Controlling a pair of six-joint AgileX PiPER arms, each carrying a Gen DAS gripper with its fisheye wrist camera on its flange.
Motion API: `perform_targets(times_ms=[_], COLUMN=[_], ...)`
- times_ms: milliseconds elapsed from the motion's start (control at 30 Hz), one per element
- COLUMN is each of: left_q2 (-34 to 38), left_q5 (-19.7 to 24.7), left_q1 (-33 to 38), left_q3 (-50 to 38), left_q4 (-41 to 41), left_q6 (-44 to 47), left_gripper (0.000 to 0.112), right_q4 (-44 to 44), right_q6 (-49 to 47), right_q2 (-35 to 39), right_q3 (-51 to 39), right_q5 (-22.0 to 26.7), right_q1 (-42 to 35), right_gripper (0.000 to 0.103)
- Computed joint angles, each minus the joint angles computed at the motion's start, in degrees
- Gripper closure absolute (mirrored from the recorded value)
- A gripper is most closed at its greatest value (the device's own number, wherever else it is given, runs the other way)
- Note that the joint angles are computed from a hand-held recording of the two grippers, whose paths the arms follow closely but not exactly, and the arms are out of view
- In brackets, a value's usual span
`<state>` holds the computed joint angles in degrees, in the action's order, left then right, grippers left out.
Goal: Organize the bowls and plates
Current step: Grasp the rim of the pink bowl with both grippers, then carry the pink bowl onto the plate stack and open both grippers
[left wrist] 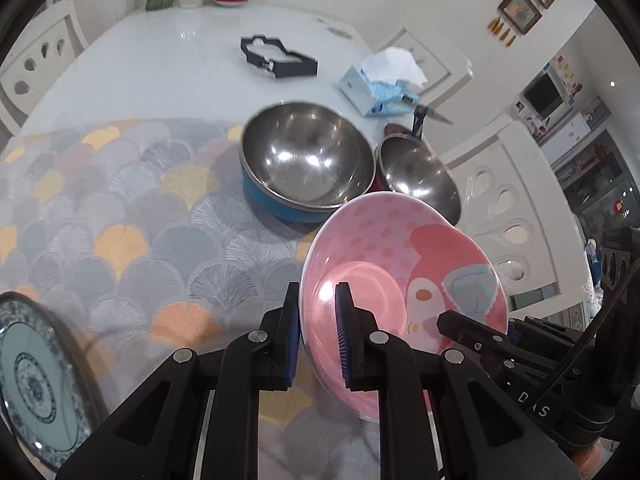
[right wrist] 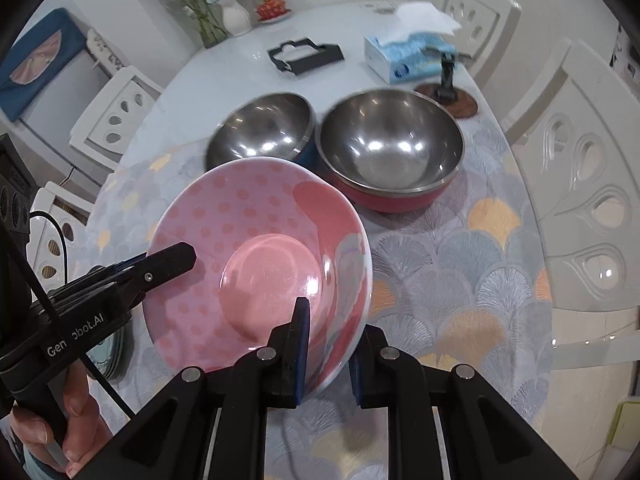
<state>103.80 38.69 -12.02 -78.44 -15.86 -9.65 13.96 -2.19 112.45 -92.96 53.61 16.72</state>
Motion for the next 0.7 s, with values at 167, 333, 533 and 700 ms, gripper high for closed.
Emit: perform_targets(times_ms=[167, 333, 533, 700], left_q2=[-7.61, -15.75, -25.08, -30.57], left_q5=[-1.1, -0.25, 2.9, 6.4], left_q1=[1.08, 3.3, 10.3, 19.2], left_q3=[4.57, 8.28, 11.69, 12.77], left_q4=[1.59, 5.34, 5.51, 3.84], left_q6=[-1.25, -3.52, -1.3, 5.15], left_gripper=[0.099, 0.099, 0.099, 0.099], right_q4=[-1.48, -2.87, -5.16, -6.8], right_q6=[2.21, 5.82, 11.03, 14.62], right_q2=[-4.88, -7.52, -7.47, -3.36], right_q3=[1.26, -1.3, -7.33, -16.21], right_q5=[-0.18, 1.23, 3.04, 5.48], right_q1=[3.11, 8.15, 15.78, 22.59], right_gripper=[0.087, 0.087, 0.087, 0.087])
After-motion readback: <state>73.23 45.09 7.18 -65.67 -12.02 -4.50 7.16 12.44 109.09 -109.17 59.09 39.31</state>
